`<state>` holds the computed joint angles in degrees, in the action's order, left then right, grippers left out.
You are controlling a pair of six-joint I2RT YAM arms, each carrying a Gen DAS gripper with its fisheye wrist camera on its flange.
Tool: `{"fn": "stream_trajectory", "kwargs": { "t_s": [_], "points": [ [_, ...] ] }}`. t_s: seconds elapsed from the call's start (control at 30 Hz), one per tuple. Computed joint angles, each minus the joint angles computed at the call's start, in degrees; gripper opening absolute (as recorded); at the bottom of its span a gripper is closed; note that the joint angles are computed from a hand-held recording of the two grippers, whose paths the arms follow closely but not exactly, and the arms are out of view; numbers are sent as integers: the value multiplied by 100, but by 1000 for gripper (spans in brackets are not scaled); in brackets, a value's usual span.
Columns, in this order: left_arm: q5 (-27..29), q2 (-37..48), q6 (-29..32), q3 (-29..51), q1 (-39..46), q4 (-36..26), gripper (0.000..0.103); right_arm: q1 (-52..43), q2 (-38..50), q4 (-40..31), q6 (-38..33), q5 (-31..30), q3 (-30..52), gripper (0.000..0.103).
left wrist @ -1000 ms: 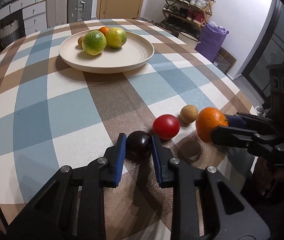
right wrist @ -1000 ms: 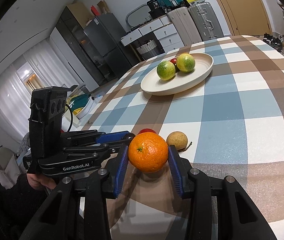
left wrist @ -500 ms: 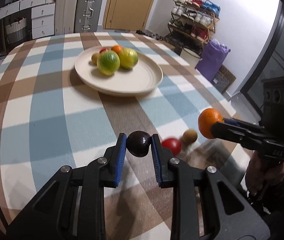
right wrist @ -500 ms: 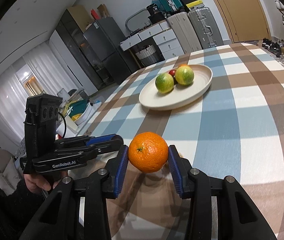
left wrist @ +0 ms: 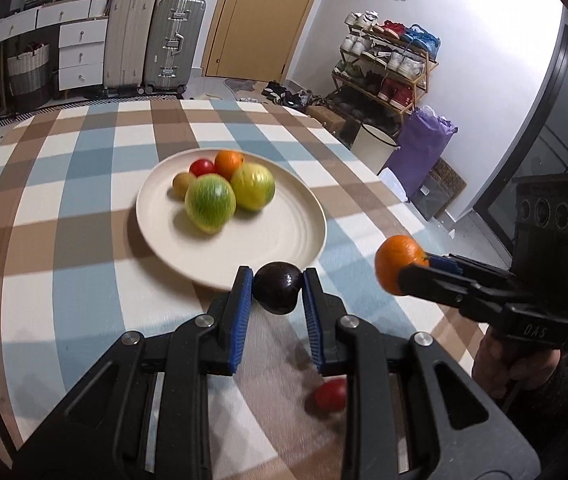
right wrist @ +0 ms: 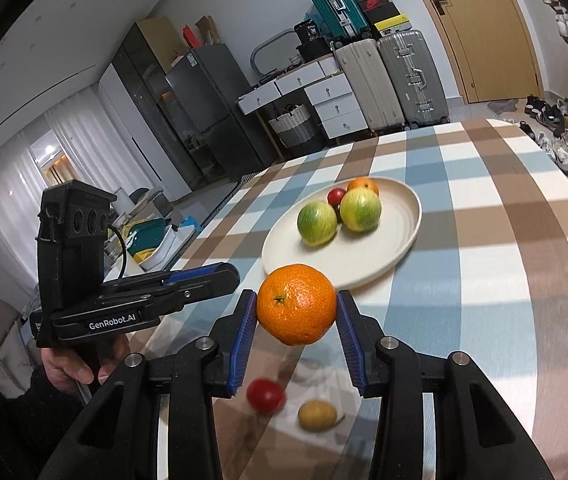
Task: Organize fruits
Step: 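Carry the plum with the left tool while the right tool carries the orange to the plate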
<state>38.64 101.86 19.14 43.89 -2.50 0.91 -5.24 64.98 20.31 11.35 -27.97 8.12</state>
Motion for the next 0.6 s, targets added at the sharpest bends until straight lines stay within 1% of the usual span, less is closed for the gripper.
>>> {"fn": "stream_trajectory", "kwargs": {
  "t_s": [0.13, 0.33, 0.6],
  "points": [
    [-187, 273, -197, 441, -225, -35, 22, -31, 706, 166, -85, -37, 459, 41],
    [-296, 845, -460, 1152, -429, -207, 22, -64, 1565, 188, -207, -71, 1121, 41],
    [-374, 1351, -586, 1637, -584, -223, 22, -111, 2431, 17, -381, 24, 1826, 41]
  ]
}}
